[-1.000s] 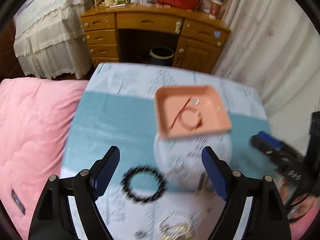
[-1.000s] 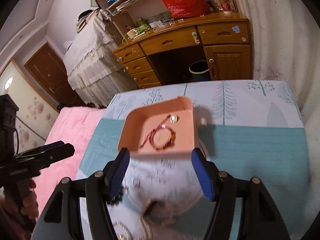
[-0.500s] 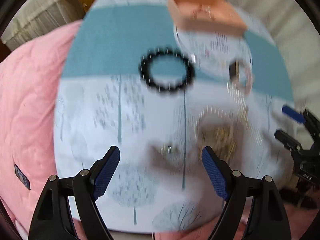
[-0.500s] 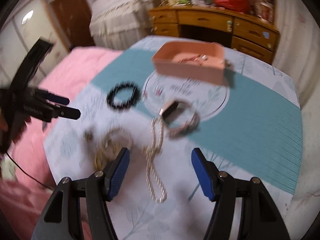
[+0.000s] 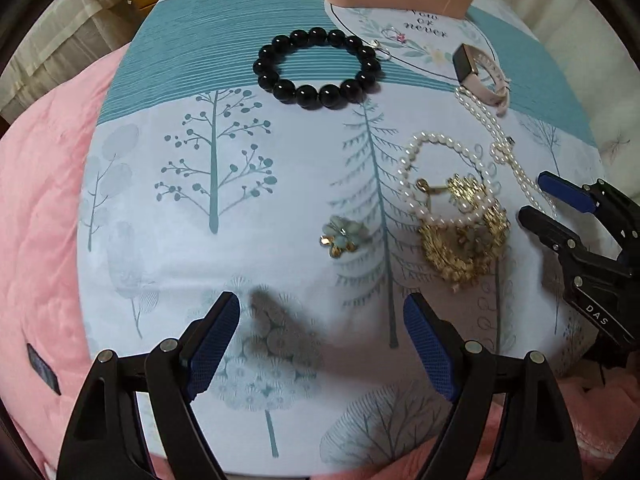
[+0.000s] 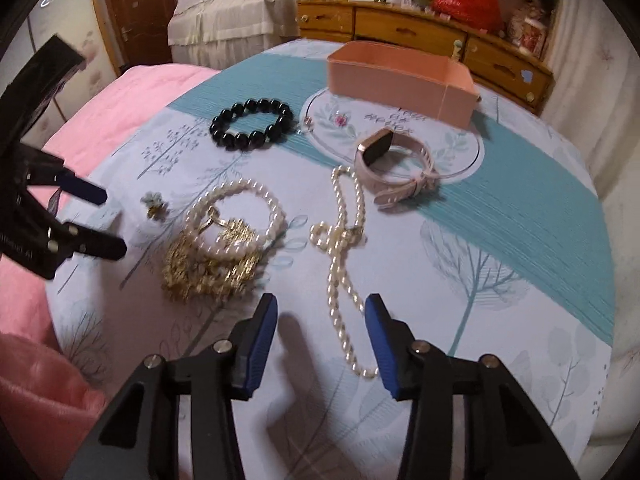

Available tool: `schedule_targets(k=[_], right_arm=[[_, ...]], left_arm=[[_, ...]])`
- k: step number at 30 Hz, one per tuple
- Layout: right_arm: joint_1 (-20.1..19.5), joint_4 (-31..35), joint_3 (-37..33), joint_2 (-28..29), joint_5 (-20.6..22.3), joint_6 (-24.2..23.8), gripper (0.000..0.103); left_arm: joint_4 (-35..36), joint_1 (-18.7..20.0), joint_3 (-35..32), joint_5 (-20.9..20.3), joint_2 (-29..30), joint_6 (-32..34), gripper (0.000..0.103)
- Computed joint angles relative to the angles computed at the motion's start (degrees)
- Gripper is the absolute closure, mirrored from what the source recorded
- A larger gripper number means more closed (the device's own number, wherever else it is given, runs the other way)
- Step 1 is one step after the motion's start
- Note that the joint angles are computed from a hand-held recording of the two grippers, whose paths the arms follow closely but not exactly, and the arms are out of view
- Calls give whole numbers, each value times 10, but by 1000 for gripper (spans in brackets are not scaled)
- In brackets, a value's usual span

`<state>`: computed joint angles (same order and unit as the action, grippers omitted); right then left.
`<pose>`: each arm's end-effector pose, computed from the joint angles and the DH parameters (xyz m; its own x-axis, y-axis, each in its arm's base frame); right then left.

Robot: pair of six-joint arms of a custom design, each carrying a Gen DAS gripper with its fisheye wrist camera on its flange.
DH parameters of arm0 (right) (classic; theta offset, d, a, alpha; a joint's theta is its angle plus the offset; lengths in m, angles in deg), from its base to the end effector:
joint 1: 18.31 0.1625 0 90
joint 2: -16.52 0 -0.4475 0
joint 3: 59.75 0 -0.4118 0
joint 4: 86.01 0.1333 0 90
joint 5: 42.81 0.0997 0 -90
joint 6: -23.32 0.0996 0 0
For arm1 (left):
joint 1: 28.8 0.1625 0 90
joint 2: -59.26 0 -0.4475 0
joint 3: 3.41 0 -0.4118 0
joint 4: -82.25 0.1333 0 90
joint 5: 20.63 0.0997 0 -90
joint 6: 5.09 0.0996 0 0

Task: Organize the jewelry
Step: 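Grasp the pearl pin with the left tool while the right tool grasps the pearl necklace, then drop the pearl pin in the tray with the left tool while the right drops the necklace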

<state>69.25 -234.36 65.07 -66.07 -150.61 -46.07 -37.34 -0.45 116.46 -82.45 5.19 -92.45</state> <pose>0.0821 -0.4887 0.2661 -0.3719 -0.8543 0.3633 -0.8726 0.4552 0.1771 -0.3192 -0.3771 0.0195 -0.7173 -0.3409 -0.6077 -0.1402 0.9249 -0.3534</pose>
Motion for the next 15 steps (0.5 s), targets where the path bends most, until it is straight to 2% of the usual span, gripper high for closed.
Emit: schedule_targets(k=[3, 6, 8, 9, 10, 11, 14, 15], right_arm=[[3, -3, -8, 18, -2, 16, 58], [8, -19, -8, 29, -4, 17, 61], [13, -43, -4, 35, -11, 5, 75], [13, -43, -6, 37, -9, 13, 80], [13, -39, -12, 40, -9, 29, 92], [13, -32, -19, 43, -11, 47, 98], [11, 43, -56, 51, -6, 119, 98], [13, 55, -63, 53, -9, 134, 98]], left_arm=[[-20, -6, 18, 33, -8, 2, 21], [-47, -4, 26, 48, -9, 23, 31], [-43, 1, 22, 52, -5, 35, 36], [-43, 2, 19, 54, -2, 43, 46], [-37, 4, 14, 53, 2, 49, 52], [-28, 7, 9, 58, 5, 52, 54], [-44, 5, 10, 68, 7, 76, 72], [-44, 3, 10, 71, 7, 82, 86]])
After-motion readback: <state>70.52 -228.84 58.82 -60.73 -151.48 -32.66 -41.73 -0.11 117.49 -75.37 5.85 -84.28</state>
